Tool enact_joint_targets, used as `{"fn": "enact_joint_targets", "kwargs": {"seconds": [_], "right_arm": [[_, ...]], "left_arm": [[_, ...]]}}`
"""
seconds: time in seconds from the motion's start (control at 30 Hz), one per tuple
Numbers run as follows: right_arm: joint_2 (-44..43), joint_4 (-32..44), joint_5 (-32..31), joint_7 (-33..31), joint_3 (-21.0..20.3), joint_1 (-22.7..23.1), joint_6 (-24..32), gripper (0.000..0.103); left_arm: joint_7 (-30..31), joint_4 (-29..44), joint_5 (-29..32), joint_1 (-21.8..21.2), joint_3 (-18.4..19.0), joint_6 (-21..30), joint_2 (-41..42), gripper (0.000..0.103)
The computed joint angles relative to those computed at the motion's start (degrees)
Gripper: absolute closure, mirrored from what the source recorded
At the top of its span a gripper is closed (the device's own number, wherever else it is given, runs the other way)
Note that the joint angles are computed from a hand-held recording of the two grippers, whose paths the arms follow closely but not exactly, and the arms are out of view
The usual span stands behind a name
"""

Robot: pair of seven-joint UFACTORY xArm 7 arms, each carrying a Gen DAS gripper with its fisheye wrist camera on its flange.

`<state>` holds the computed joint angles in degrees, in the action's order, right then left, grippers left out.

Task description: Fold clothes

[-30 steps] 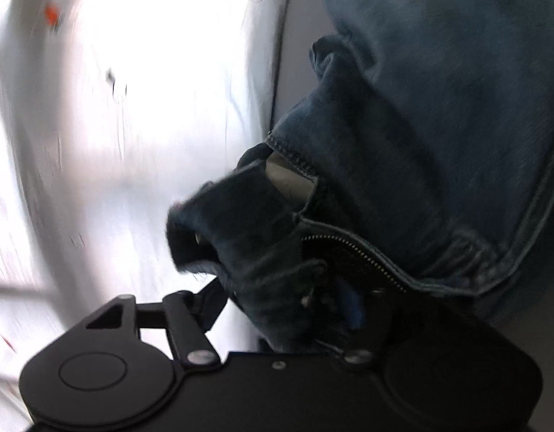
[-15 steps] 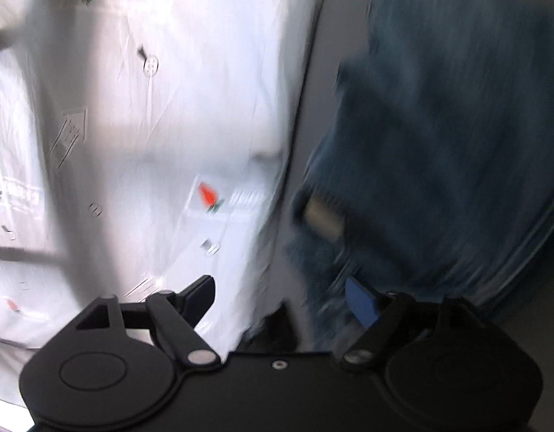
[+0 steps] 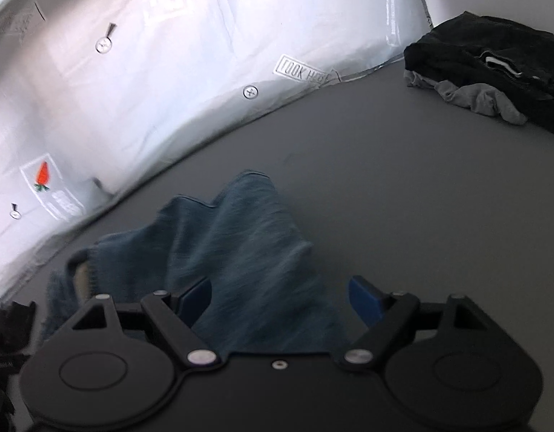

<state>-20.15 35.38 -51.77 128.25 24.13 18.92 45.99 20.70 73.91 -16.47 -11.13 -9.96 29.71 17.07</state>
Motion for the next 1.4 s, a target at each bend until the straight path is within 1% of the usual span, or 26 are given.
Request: {"fn": "enact_joint_targets", "kwargs": {"seconds": [0.07, 0.13, 0.23, 0.3, 0.33, 0.37, 0.4, 0.43, 0.47, 0.5, 0.53, 0.57, 0.6, 0.63, 0.67, 0.73, 0.83, 0.87, 0.9, 0.93, 1.03, 1.17, 1.2, 1.27, 1.37, 1.4], "right_arm": [[-0.88, -2.85, -0.32, -1.28, -1.5, -0.18, -2.93, 0.019], [1.34, -2.73, -3.71, -2.01, -3.0, -2.66, -7.17, 0.019], [4.13, -2.58, -8.6, -1.7, -5.52, -5.5, -14.19, 0.022], [5.87, -2.44, -11.97, -0.81, -7.11, -7.3, -19.19, 0.031], [6.75, -2.23, -12.77, -0.25, -8.0, -7.71, -21.31, 0.032], [7.26, -1.79, -11.75, -1.48, -8.02, -7.76, -21.04, 0.032], [7.77, -1.26, -10.55, -2.87, -8.15, -7.48, -20.29, 0.04], [8.11, -0.82, -8.62, -5.27, -8.51, -6.99, -19.95, 0.045], [8.31, -0.4, -6.88, -6.89, -8.62, -6.59, -19.32, 0.054], [8.11, -0.08, -5.56, -7.39, -8.42, -6.23, -18.5, 0.064], [7.91, 0.26, -4.34, -7.74, -8.16, -5.9, -17.65, 0.071], [7.34, 0.28, -3.81, -7.68, -7.85, -5.66, -17.3, 0.083], [6.74, 0.28, -3.33, -7.59, -7.5, -5.47, -16.99, 0.089], [6.14, 0.29, -2.85, -7.51, -7.11, -5.31, -16.69, 0.09], [5.9, 1.05, -1.9, -7.95, -6.53, -5.1, -14.99, 0.092], [5.54, 2.51, -1.41, -5.96, -4.52, -4.53, -10.76, 0.092], [2.94, 3.02, -1.73, -2.36, -2.76, -3.48, -7.73, 0.093], [1.84, 3.32, -1.8, -1.66, -1.99, -3.1, -6.35, 0.094], [0.79, 3.69, -1.85, -1.0, -1.18, -2.77, -4.95, 0.094], [-0.23, 4.36, -1.11, -1.8, -0.3, -2.12, -2.52, 0.094], [-4.1, 5.73, 2.03, -4.07, 2.49, 0.04, 5.21, 0.094], [-12.11, 5.38, 6.61, -6.81, 5.75, 2.29, 13.72, 0.094], [-14.29, 5.32, 7.77, -7.62, 6.66, 2.59, 15.67, 0.094], [-20.41, 3.81, 10.33, -8.69, 8.28, 3.61, 18.91, 0.094], [-29.54, 0.45, 14.34, -9.82, 9.66, 5.47, 22.17, 0.094], [-32.8, -0.71, 15.78, -10.47, 10.0, 6.38, 23.48, 0.094]], "left_arm": [[1.1, 2.93, 0.16, 0.11, -0.26, 0.69, 2.84, 0.0], [2.37, 5.63, -0.98, 0.89, -0.98, 1.68, 5.29, 0.0], [5.51, 8.37, -4.28, 2.63, -2.74, 2.61, 7.92, 0.0], [6.7, 10.13, -6.31, 3.45, -3.41, 3.88, 9.42, 0.0], [7.35, 9.89, -7.24, 3.73, -3.66, 3.51, 9.35, 0.0], [8.03, 9.6, -8.18, 4.0, -3.93, 3.09, 9.25, 0.0], [8.88, 8.89, -9.05, 4.24, -4.18, 2.35, 8.92, 0.001], [9.76, 8.19, -9.96, 4.48, -4.46, 1.64, 8.6, 0.002], [10.78, 7.5, -11.0, 4.8, -4.83, 1.04, 8.28, 0.003], [12.02, 6.82, -12.4, 5.31, -5.35, 0.57, 7.92, 0.006], [13.37, 6.17, -13.94, 5.85, -5.88, 0.18, 7.57, 0.012], [15.18, 5.68, -16.11, 6.72, -6.71, 0.31, 7.25, 0.018], [16.93, 5.64, -18.68, 7.7, -7.55, 1.27, 7.13, 0.038], [17.58, 5.67, -21.35, 8.32, -7.97, 2.25, 7.06, 0.047], [17.46, 4.62, -23.35, 7.99, -7.75, 0.83, 6.4, 0.052], [18.58, 2.28, -26.85, 7.44, -7.77, -2.52, 4.96, 0.064], [22.81, -1.95, -29.93, 6.04, -8.36, -8.03, 1.17, 0.075], [24.63, -3.04, -31.85, 6.0, -8.91, -8.8, -0.31, 0.076], [25.9, -3.57, -33.68, 5.87, -9.1, -8.48, -1.5, 0.078], [26.9, -3.87, -35.44, 5.68, -9.08, -7.51, -2.64, 0.08], [28.71, -4.8, -39.85, 4.53, -8.69, -3.52, -6.09, 0.081], [33.36, -8.4, -45.76, 1.38, -8.35, -1.53, -12.5, 0.081], [32.88, -9.29, -46.9, 0.3, -8.17, -1.44, -13.94, 0.081], [30.89, -11.17, -48.26, -2.26, -8.02, -1.97, -16.87, 0.081], [29.35, -13.62, -49.0, -6.93, -8.66, -5.58, -20.43, 0.081], [27.55, -14.08, -48.7, -8.38, -8.91, -6.52, -21.27, 0.081]]}}
